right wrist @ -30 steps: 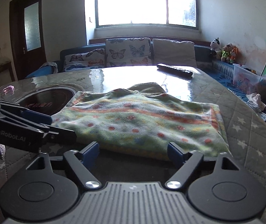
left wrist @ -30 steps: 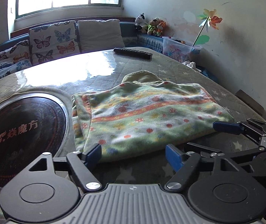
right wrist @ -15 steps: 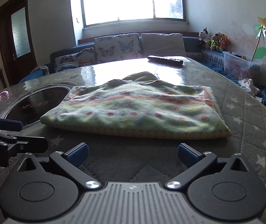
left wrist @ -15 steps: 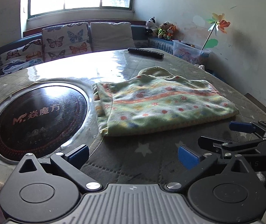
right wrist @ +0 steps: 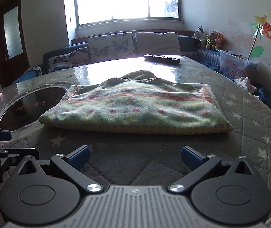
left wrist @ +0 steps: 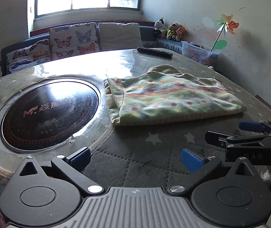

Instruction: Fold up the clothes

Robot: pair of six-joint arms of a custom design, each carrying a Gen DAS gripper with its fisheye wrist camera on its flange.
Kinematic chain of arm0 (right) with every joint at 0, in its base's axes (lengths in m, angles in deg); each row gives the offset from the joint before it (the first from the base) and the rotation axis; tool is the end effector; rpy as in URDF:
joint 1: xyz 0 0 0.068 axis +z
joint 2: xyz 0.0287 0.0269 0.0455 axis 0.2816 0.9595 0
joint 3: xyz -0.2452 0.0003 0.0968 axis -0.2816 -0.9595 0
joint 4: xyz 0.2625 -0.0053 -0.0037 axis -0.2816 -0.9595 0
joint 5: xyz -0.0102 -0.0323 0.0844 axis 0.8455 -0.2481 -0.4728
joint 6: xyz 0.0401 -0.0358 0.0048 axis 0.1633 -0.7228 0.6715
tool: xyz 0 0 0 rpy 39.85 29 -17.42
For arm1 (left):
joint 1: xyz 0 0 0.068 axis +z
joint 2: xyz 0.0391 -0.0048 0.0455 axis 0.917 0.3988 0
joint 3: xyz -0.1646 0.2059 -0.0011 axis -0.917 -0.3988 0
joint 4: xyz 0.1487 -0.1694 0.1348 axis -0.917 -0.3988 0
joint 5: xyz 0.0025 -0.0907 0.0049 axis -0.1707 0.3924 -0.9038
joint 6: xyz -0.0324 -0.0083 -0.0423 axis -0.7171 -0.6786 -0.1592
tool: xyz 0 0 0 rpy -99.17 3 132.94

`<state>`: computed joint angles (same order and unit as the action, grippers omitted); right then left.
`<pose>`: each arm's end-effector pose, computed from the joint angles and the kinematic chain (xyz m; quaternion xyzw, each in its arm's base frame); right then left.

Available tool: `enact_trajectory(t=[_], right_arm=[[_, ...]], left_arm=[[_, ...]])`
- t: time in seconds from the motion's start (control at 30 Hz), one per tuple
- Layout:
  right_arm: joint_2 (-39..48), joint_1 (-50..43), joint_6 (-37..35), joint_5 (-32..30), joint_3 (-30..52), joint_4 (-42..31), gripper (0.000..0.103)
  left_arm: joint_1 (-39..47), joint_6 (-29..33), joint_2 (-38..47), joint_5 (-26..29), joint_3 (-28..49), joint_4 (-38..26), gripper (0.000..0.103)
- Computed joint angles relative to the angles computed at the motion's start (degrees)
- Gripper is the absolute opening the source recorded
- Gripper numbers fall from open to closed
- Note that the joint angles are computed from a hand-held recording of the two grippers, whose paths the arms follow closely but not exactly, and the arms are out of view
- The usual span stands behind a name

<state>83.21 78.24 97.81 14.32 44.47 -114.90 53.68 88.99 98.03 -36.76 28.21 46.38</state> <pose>0.1577 0.2337 0.1026 0.2578 0.8500 -0.0999 0.4484 0.3116 -0.0898 0.1321 0.3875 0.8190 -0.2135 0.3653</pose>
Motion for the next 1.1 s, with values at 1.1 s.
enact_trajectory(t=[1.1], right_arm=[[2.76, 3.44, 6.11, -0.04, 5.26, -7.75, 0.103]], left_arm=[[1.68, 0.91, -4.83, 0.56, -4.55, -0.17, 0.103]])
